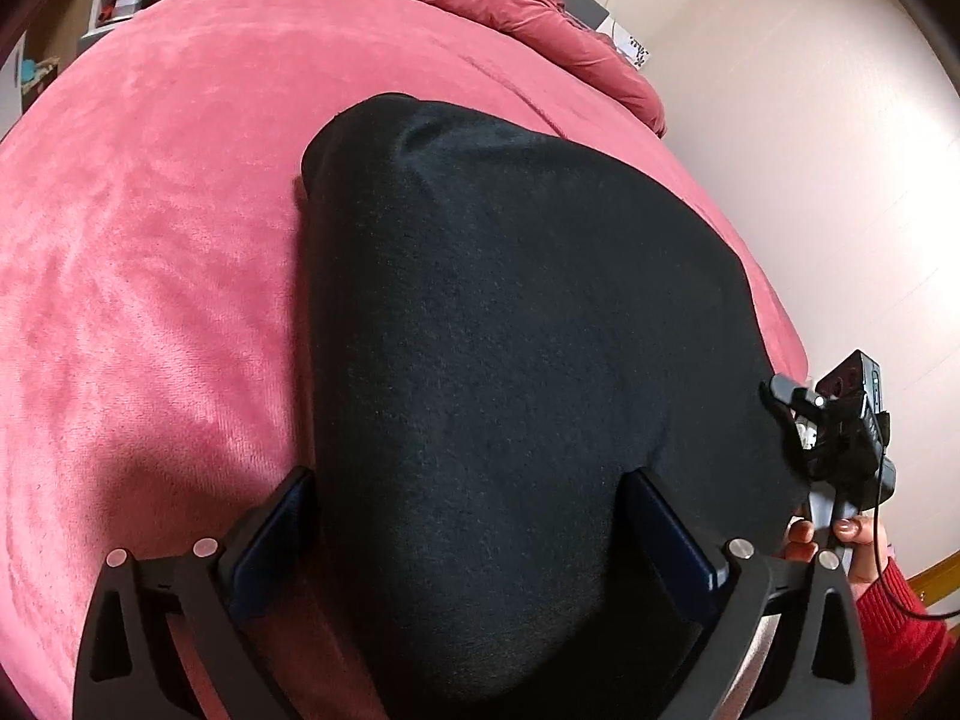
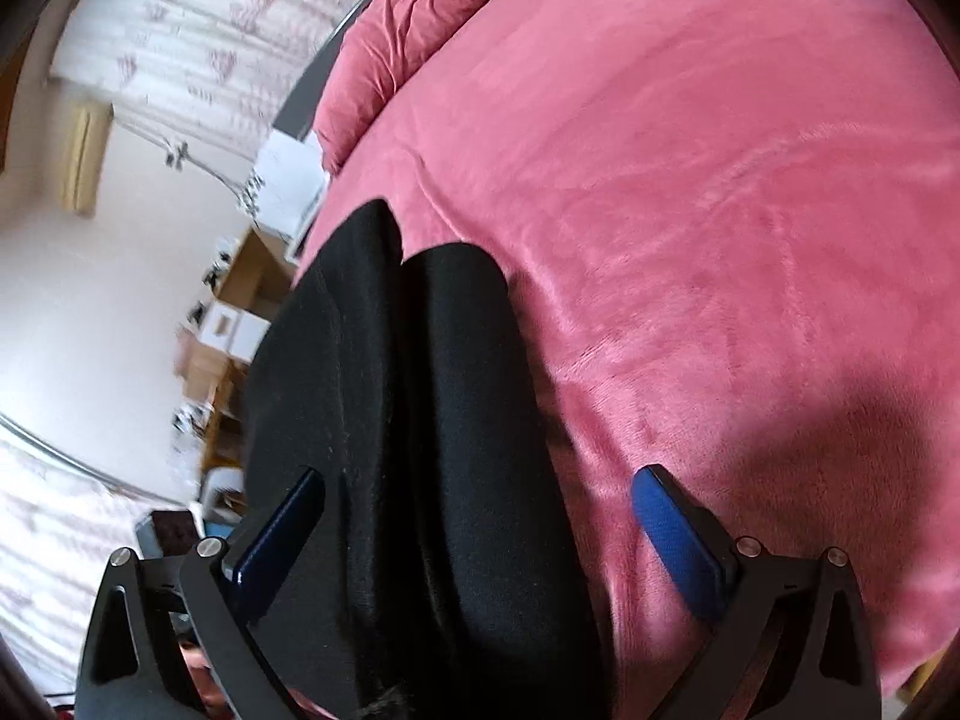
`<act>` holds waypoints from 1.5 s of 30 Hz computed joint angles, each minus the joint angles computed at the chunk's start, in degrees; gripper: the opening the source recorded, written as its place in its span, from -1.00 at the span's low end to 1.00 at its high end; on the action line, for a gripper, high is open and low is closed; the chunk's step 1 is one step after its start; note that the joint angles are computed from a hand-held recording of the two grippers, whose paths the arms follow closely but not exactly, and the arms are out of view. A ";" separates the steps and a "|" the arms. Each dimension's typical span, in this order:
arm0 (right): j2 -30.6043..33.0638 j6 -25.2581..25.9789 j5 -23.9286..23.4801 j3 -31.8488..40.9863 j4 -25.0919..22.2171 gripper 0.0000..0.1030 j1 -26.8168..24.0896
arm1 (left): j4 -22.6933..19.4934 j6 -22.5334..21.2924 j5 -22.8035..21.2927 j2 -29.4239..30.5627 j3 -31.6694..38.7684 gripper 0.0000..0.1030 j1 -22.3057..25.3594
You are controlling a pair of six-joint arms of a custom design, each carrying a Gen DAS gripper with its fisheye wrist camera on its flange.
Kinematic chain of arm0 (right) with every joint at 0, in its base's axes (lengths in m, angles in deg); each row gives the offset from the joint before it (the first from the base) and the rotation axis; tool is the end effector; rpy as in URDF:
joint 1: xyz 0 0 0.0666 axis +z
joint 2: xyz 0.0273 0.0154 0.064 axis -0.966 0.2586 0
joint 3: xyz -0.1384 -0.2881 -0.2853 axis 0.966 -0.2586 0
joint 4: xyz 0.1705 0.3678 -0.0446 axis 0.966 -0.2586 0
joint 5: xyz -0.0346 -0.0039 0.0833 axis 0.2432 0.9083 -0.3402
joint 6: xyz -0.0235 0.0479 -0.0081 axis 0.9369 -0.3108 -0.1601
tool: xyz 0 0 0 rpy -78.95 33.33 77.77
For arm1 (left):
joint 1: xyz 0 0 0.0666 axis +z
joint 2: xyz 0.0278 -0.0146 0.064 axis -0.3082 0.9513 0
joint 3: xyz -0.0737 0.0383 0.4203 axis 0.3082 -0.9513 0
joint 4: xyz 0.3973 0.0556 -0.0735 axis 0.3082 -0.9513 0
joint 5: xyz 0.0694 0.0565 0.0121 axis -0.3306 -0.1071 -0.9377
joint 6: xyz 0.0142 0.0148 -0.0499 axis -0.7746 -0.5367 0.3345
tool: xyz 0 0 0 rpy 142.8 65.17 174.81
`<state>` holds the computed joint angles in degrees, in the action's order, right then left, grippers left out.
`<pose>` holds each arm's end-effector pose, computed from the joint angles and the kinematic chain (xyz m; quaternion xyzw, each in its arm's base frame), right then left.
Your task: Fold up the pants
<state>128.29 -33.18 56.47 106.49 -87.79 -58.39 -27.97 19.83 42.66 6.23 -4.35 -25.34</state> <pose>0.4071 0.1361 0.2962 0.1460 0.8773 0.3777 0.2574 0.4332 -0.0729 0.3193 0.0414 0.9381 -0.2607 0.2241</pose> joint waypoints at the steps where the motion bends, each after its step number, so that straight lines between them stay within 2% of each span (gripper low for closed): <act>1: 0.08 0.39 0.22 0.23 -0.55 1.00 0.12 | -0.48 0.13 -0.36 0.20 0.42 1.00 -0.31; 2: 0.29 1.38 0.88 0.91 -2.08 1.00 0.49 | -1.67 0.09 -0.66 0.64 1.18 1.00 -0.62; 6: 2.41 9.62 7.01 6.92 -13.59 1.00 4.30 | -5.78 0.48 -1.69 2.15 3.95 0.99 -1.36; 11: 4.80 14.31 9.98 11.06 -18.98 0.94 6.77 | -5.97 0.75 -2.13 2.52 4.64 0.87 -1.78; 16: 4.55 12.87 9.77 10.99 -18.11 0.71 7.26 | -6.45 -0.46 -1.11 2.07 4.19 0.72 -1.30; 19: 3.99 12.78 9.72 10.62 -17.46 0.55 7.60 | -6.42 -1.51 -0.65 0.94 3.34 0.55 -0.94; 24: 2.03 12.64 10.93 9.66 -16.31 0.27 8.55 | -4.72 -3.29 -0.43 -1.56 2.04 0.03 -1.09; 27: -0.32 13.17 12.11 8.30 -16.15 0.18 9.28 | -4.74 -4.12 -0.21 -2.88 1.72 -0.16 -0.55; 34: -1.77 12.01 11.01 5.74 -14.15 0.17 8.67 | -4.85 -5.14 -0.04 -3.53 1.41 -0.21 -0.36; 40: -3.09 11.56 9.08 5.25 -13.75 0.07 7.81 | -3.54 -6.92 0.11 -5.34 0.77 -0.38 0.18; 45: -4.45 9.98 5.49 4.05 -10.72 0.03 7.69 | -2.78 -9.14 -2.30 -8.38 0.06 -0.43 0.70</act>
